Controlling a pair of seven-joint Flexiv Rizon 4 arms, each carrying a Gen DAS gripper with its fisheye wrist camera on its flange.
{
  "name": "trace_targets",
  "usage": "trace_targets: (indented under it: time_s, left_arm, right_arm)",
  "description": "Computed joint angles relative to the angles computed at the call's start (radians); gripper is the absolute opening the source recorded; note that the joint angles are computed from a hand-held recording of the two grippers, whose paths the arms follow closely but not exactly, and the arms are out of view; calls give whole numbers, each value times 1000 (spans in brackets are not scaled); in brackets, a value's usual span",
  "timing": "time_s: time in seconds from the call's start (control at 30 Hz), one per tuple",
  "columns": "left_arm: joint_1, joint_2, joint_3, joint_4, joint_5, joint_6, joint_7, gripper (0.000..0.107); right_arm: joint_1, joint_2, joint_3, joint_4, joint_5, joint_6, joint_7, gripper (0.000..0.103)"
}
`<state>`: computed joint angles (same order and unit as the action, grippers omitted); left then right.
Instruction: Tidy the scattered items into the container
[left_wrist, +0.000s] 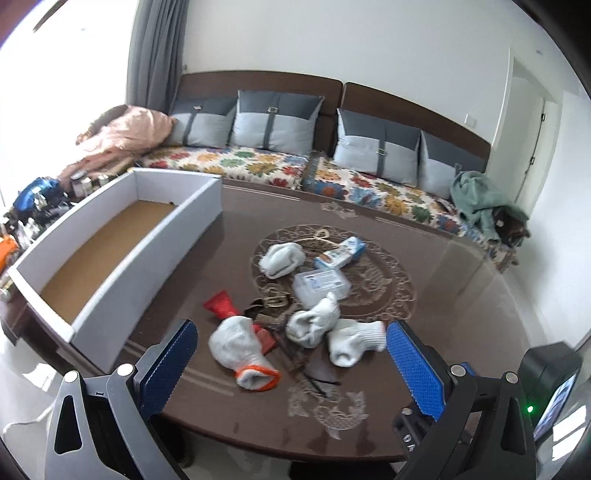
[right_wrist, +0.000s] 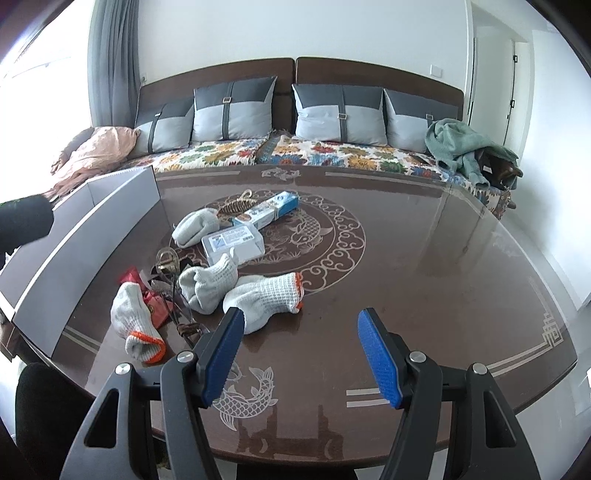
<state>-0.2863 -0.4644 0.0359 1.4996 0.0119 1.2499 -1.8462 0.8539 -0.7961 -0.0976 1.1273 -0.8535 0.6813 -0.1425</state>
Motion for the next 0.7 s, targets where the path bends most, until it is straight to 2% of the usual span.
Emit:
trace_targets:
  time_s: [0.13, 0.23, 0.57, 0.63, 0.7]
  left_arm:
    - [51, 1, -77, 0, -95, -32, 75, 103]
    - [54, 1, -89, -5, -129, -52, 100, 103]
    - [53, -7, -93, -11, -169, -114, 136, 103]
    - [53, -12, -82, -2, -166, -103, 125, 103]
    - [30, -24, -37, -7, -122, -108, 76, 103]
  right_arm:
    - [4, 18, -7, 19, -17, 1, 19, 65]
    - [2, 26, -5, 32, -25, 0, 33, 65]
    - [2, 10, 9, 3, -5, -42, -10, 65]
    - [3, -5, 12, -28, 7, -74, -46, 65]
    - [5, -29, 17, -81, 31, -123, -99, 65]
